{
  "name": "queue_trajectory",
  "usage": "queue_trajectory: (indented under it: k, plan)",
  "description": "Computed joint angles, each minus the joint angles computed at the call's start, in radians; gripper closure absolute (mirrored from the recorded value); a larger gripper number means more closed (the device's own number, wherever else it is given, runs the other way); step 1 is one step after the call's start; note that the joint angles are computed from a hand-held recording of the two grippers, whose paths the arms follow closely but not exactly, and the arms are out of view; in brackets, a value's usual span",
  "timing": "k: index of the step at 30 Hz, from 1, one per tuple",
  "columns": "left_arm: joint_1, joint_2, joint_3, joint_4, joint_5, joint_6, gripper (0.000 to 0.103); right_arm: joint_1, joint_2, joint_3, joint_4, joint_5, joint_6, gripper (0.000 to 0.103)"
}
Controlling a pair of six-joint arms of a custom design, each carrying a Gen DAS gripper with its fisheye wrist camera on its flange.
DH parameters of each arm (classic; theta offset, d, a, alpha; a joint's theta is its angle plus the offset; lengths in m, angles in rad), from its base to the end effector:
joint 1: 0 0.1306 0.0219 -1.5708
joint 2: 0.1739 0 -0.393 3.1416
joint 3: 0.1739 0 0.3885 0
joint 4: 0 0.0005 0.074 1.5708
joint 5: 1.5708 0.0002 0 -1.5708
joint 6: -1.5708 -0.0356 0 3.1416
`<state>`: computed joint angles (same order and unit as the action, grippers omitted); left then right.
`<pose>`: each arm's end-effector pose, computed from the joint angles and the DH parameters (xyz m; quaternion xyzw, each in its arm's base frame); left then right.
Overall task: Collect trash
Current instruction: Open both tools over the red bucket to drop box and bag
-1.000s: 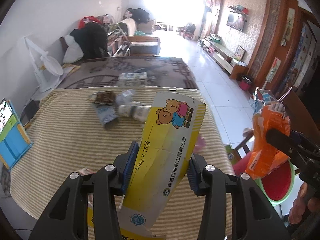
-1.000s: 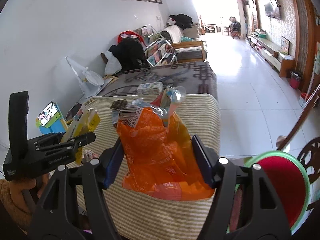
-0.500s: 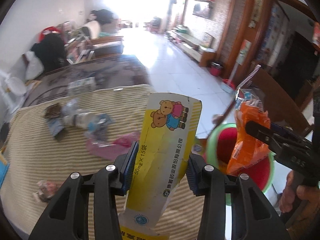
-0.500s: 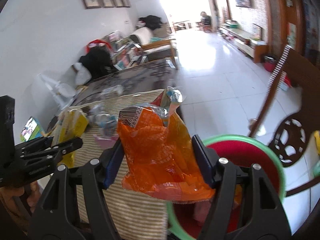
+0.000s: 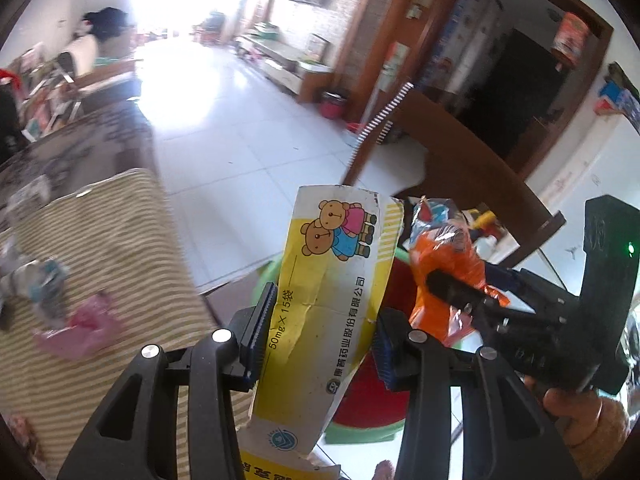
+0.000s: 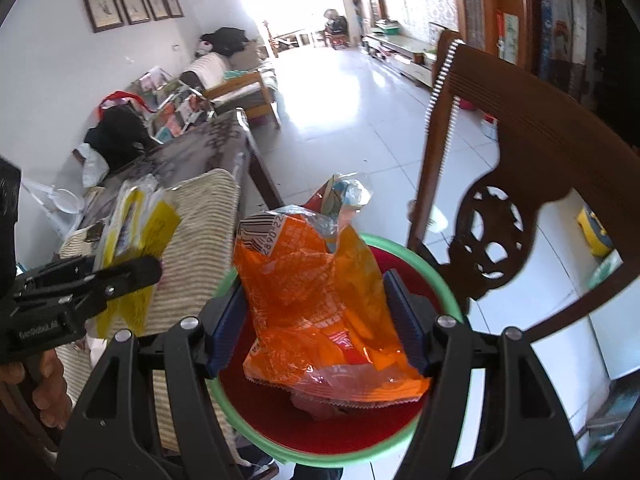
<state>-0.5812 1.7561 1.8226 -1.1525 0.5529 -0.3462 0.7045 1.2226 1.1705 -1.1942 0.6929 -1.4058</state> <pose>0.4877 -0.3433 0.4320 0.4763 0.8060 -0.2902 0.1983 0.2999 0.2244 0.4013 0.3704 0.8529 -0.0331 0.3664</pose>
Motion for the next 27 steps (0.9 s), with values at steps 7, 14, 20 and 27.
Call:
queue_trajectory:
  k: [7, 14, 20, 27]
  plan:
    - [-0.038, 0.061, 0.068, -0.09, 0.053, -0.009, 0.038, 0.014, -0.016, -0.019, -0.088, -0.013, -0.09, 0.033]
    - [0.014, 0.038, 0.039, -0.034, 0.052, -0.002, 0.037, 0.002, 0.012, 0.013, -0.081, 0.003, -0.076, 0.031]
    - [0.116, 0.025, 0.008, 0.019, 0.006, 0.031, 0.037, -0.03, 0.094, 0.09, 0.013, -0.013, 0.067, 0.027]
    - [0.292, 0.051, 0.017, 0.059, -0.059, 0.097, 0.037, -0.058, 0.268, 0.262, 0.11, -0.071, 0.261, 0.025]
